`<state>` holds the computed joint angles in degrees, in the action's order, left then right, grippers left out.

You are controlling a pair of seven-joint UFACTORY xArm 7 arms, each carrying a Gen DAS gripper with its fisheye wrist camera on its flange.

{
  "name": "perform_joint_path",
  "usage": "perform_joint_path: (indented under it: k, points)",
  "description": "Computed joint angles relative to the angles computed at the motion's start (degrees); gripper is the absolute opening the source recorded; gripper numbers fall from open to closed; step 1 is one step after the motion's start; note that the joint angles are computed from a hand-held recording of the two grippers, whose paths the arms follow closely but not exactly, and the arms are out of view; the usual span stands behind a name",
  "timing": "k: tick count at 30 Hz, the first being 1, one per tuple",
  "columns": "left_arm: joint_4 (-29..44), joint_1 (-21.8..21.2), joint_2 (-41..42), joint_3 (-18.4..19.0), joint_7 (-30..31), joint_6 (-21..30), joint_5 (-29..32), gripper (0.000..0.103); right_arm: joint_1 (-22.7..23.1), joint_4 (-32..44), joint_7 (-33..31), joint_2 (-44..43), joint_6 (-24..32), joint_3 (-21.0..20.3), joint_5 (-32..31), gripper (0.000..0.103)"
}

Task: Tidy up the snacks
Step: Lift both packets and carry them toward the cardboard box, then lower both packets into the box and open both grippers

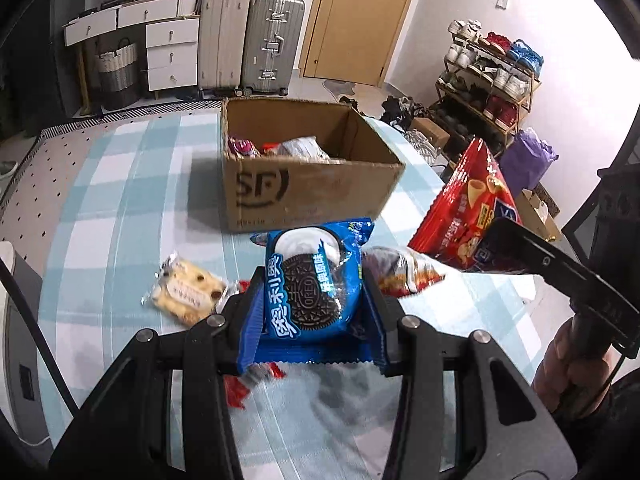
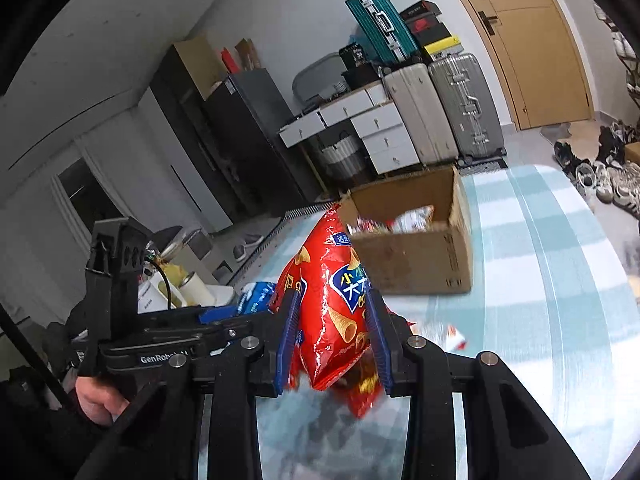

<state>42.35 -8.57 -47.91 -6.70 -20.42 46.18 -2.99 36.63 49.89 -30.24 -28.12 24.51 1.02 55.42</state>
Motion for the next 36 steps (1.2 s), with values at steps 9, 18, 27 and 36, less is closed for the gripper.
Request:
perform_joint_path:
  k: [9,18,27,36]
  points:
    - [5.94,1.38,6.36,1.16,1.76,-1.41,1.27,0.041,-0.53,8.84,-1.83,6.61,0.57,0.28,1.20,0.033]
    - [17.37,2.52,17.24,4.02,5.78,-0.73,0.46,0.041,-5.38,24.56,-1.23,17.46,6.48,2.05,3.24,0.033]
    - [33.43,3.85,30.83,5.15,9.15,3.11,-0.58,0.041,-12.40,36.80,3.94,27.21,8.95,7.15,-1.45,0.033]
    - [43.10,5.07,42.32,5.57,10.29,4.87,-2.38,0.041,-16.35,43.19,9.08,34.97,8.49,10.35,-8.29,0.033]
